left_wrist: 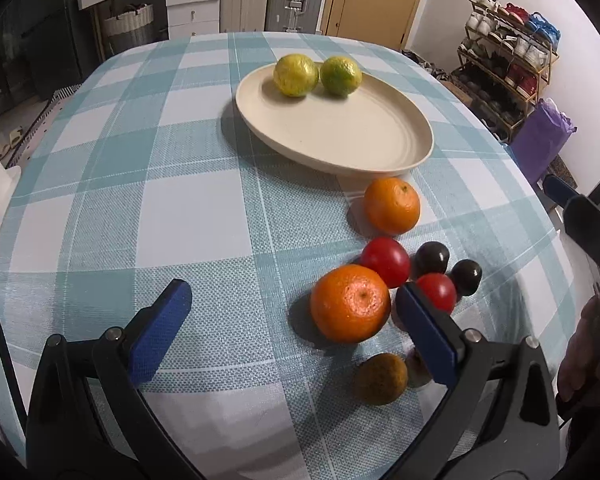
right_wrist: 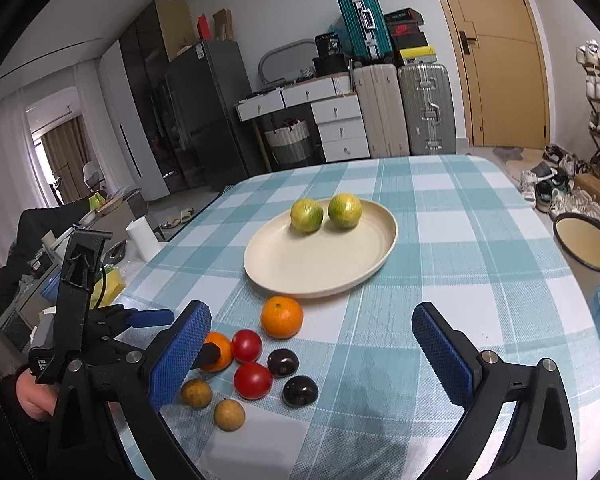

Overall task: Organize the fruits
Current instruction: 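Move the left gripper to the large orange mandarin and close it, then grasp the other orange mandarin with the right gripper while the left gripper lifts its mandarin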

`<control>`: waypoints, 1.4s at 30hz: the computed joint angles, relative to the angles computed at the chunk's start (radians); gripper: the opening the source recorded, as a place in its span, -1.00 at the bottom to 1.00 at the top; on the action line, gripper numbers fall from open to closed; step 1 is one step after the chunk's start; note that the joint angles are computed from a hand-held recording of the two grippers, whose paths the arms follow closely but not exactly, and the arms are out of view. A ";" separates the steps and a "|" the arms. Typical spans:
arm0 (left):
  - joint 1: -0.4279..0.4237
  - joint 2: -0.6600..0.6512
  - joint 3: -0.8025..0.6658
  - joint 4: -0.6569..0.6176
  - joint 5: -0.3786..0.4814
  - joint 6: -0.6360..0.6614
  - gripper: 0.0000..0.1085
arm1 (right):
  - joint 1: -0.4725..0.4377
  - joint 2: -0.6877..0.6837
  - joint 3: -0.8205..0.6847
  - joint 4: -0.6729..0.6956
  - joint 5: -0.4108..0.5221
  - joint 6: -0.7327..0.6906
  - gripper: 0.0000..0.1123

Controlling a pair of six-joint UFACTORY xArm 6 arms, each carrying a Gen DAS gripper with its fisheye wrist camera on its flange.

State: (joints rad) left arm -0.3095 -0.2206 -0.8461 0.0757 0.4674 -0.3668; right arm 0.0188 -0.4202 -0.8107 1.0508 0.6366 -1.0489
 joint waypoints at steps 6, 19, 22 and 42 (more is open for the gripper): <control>-0.005 0.006 -0.003 -0.106 -0.004 0.140 0.63 | 0.007 0.017 -0.007 -0.026 0.010 0.013 0.83; 0.021 0.014 -0.018 -0.656 0.042 0.624 -0.32 | 0.020 0.094 -0.070 -0.079 0.058 0.083 0.83; 0.035 0.004 -0.015 -0.699 0.047 0.656 -0.32 | 0.026 0.118 -0.089 -0.105 0.072 0.113 0.83; 0.140 -0.042 -0.016 -0.859 0.109 0.774 -0.32 | 0.094 0.260 -0.194 -0.220 0.119 0.265 0.82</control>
State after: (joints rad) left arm -0.1697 -0.2625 -0.8619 -0.7828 0.5768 0.4075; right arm 0.1130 -0.1606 -1.0049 0.8312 0.7559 -0.7837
